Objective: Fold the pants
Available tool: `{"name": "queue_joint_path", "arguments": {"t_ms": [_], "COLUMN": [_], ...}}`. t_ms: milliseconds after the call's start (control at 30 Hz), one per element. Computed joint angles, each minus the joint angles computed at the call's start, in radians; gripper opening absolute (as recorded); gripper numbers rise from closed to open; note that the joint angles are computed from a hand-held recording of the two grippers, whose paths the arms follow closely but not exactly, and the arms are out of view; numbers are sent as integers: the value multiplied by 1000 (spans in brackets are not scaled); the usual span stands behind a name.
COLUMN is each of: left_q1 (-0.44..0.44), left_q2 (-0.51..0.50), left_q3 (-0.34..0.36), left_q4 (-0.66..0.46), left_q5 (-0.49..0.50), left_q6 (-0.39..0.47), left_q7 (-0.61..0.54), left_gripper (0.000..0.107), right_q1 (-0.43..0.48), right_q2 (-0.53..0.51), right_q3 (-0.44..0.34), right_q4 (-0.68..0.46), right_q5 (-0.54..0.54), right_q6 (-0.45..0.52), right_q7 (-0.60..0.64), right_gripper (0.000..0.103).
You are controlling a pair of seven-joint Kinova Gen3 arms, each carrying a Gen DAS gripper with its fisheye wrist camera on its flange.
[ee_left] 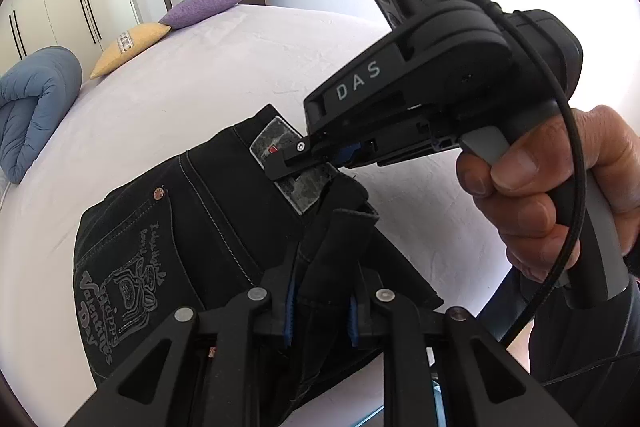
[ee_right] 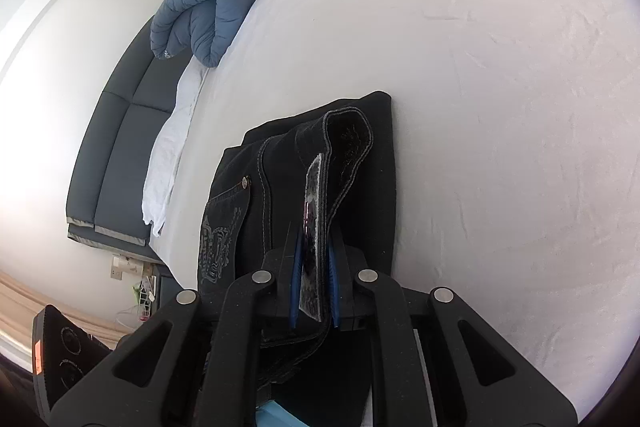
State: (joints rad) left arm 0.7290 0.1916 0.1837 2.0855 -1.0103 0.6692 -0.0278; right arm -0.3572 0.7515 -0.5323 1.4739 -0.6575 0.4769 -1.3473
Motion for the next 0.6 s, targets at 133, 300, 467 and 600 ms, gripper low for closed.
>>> {"name": "queue_joint_path", "arguments": {"t_ms": [133, 300, 467, 600], "left_q1": [-2, 22, -84, -51], "left_q2": [20, 33, -123, -296], "left_q3": [-11, -62, -2, 5], "left_q4": [14, 63, 174, 259], "left_q5": [-23, -140, -193, -205], "left_q6": [-41, -119, -248, -182], "left_q7": [18, 129, 221, 306], "left_gripper": [25, 35, 61, 82], "right_q1": [17, 85, 208, 185], "right_q2": [9, 57, 136, 67], "right_q3": [-18, -122, -273, -215], "right_q4": [31, 89, 115, 133], "right_q5": [-22, -12, -37, -43], "right_q6": [-34, -143, -175, -160], "right_q7": [6, 57, 142, 69], "right_gripper": [10, 9, 14, 20]}}
